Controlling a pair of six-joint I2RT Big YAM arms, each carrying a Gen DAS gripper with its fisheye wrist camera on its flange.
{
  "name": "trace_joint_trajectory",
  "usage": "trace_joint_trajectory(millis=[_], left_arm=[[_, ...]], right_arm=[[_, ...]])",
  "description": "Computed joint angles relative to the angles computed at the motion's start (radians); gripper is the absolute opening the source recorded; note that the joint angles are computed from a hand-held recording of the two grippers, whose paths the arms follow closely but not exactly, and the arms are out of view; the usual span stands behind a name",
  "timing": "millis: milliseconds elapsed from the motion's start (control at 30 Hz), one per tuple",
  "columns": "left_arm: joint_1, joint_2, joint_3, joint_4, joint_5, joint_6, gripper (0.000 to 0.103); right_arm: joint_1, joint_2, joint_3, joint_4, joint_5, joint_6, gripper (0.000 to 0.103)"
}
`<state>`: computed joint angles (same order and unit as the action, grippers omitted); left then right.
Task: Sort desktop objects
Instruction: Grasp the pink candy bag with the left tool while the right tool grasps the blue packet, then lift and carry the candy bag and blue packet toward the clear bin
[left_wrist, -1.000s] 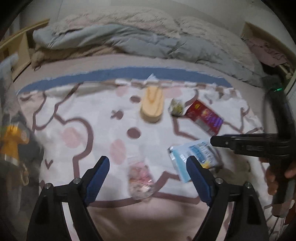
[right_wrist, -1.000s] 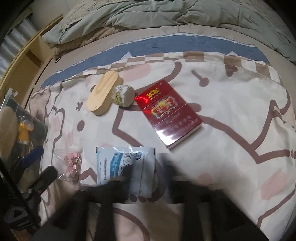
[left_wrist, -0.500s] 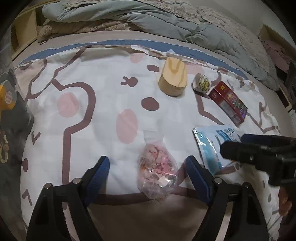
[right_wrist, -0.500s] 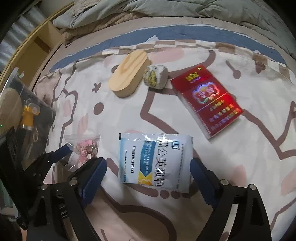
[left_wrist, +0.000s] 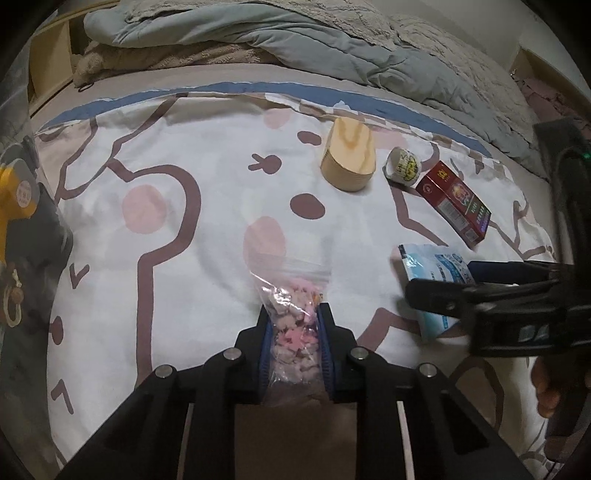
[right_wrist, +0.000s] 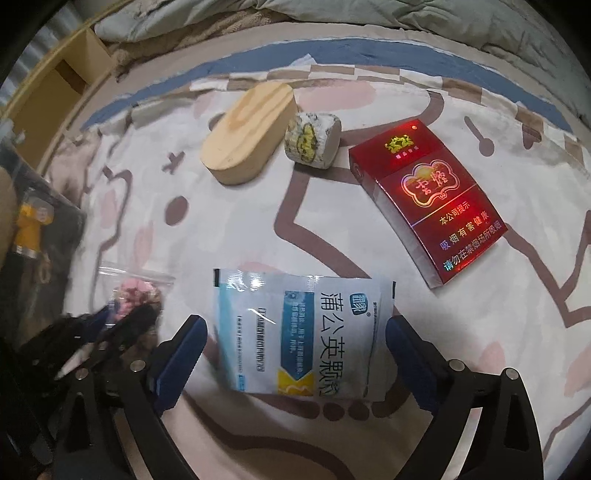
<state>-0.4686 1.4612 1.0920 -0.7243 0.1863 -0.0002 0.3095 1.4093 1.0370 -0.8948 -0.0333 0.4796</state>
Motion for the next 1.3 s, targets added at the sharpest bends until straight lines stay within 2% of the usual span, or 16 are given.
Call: trace_joint_trajectory(millis=[33,100,133,167,200,267,333,433,500,567,800,933,1067,1300], left_arm=[[0.002,0.002,0.004,-0.011,0.009,0.002,0.025],[0.005,0.008,0.014,-0.037,0.037,0.010,0.037],[0.004,0.011,0.017,-0.046,0.051,0.012,0.049],[-0.001,0.011,0.020,-0.057,0.057,0.018,0.055],[-0.012,0.010,0.020,-0.061,0.037,0.025,0.055],[-0.040,0.005,0.013,-0.060,-0.029,0.046,0.055],[-0.058,0.001,0.002,-0.046,-0.076,0.044,0.052],[-0.052,-0.002,-0.002,-0.034,-0.095,0.023,0.030],[-0.034,0.000,0.000,-0.033,-0.070,0.005,0.025],[-0.021,-0.001,-0.003,-0.027,-0.047,-0.008,0.024],[-0.014,-0.030,0.000,-0.018,-0.044,-0.022,0.022],[-0.003,-0.065,0.014,-0.018,-0.013,-0.034,0.022],[-0.014,-0.104,0.031,-0.018,-0.016,-0.035,0.021],[-0.026,-0.185,0.067,-0.023,-0.016,-0.029,0.021]], right_arm=[[0.006,0.005,0.002,-0.004,0.012,-0.003,0.097],[0.025,0.015,0.009,-0.018,0.054,-0.017,0.096],[0.039,0.024,0.021,-0.042,0.090,-0.032,0.087],[0.047,0.028,0.027,-0.055,0.112,-0.048,0.081],[0.049,0.022,0.029,-0.055,0.112,-0.062,0.078],[0.046,0.014,0.030,-0.063,0.110,-0.066,0.072],[0.039,0.001,0.023,-0.060,0.105,-0.064,0.071],[0.030,-0.019,0.009,-0.053,0.101,-0.064,0.071],[0.026,-0.032,0.003,-0.052,0.099,-0.068,0.071],[0.026,-0.044,0.001,-0.050,0.102,-0.064,0.071],[0.014,-0.119,-0.026,-0.039,0.093,-0.039,0.071],[0.009,-0.177,-0.038,-0.046,0.107,-0.051,0.071],[-0.003,-0.199,-0.024,-0.036,0.115,-0.062,0.071],[0.005,-0.247,0.015,-0.033,0.176,-0.077,0.071]])
